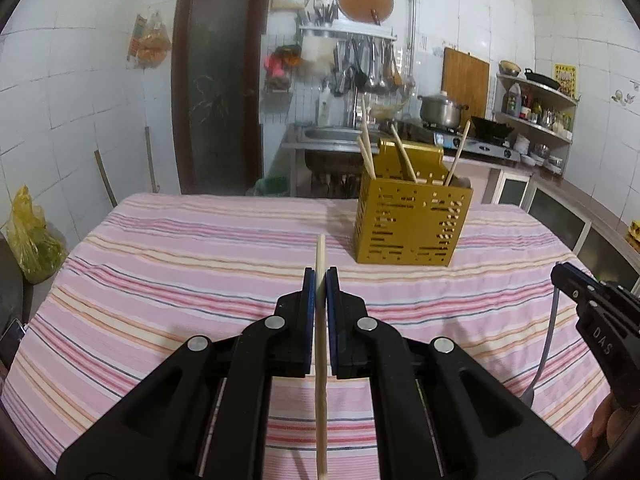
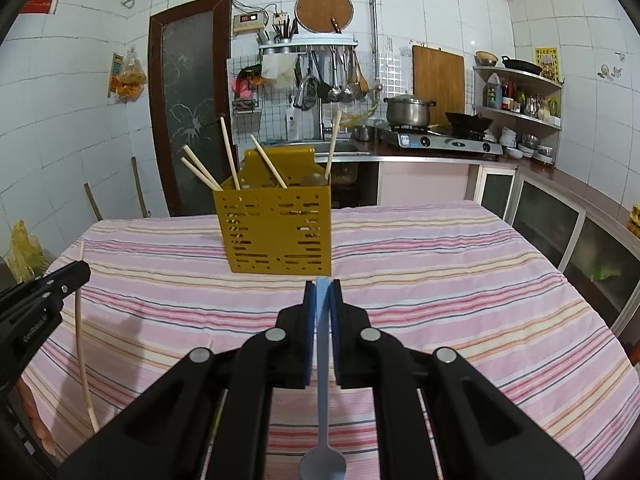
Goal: Organize utensils
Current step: 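Lift the spoon and chopstick and carry both toward the yellow holder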
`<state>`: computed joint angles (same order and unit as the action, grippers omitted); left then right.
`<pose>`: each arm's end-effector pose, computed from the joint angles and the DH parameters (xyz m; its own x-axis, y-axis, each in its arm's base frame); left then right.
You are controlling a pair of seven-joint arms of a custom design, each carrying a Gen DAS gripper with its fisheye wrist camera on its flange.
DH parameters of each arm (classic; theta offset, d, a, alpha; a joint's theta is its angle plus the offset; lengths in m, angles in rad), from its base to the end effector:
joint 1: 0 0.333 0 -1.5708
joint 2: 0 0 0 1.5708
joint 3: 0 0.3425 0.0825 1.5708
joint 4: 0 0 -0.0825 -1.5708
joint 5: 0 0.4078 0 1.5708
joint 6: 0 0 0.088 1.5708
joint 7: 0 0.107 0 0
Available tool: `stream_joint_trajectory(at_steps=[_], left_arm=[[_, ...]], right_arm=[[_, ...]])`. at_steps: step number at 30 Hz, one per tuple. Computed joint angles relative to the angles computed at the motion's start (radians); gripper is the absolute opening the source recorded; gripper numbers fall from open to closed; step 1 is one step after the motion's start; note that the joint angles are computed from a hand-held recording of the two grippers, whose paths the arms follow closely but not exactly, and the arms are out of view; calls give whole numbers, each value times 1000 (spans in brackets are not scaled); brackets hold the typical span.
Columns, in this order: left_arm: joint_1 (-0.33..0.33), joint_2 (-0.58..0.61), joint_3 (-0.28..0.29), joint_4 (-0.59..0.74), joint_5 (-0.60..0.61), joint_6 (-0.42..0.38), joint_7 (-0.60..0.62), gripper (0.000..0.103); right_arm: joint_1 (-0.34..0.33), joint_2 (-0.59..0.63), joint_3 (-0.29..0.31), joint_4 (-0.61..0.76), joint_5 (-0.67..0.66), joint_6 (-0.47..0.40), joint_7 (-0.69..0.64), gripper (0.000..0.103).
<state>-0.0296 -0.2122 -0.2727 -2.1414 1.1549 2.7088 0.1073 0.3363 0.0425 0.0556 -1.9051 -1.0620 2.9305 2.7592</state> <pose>0.5142 -0.2052 0.5792 0.2086 -0.9767 0.0503 -0.4417 -0.1400 -0.8862 0.5634 0.2923 0.5821 0.1654 -0.9855 -0.0387 -0.4548 -0.0414 -0.8896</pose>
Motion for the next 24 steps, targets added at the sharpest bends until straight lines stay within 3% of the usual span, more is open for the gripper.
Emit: stream_joint_trajectory(at_steps=[13,24], left_arm=[[19,-38,-20,1,118,-3,-83,4],[-6,6,-12,69,222,-39,-122,4]], right_arm=[[-9,-6,3,25,-164,8,140,7],[-6,20,-9,66,-174,19,138,7]])
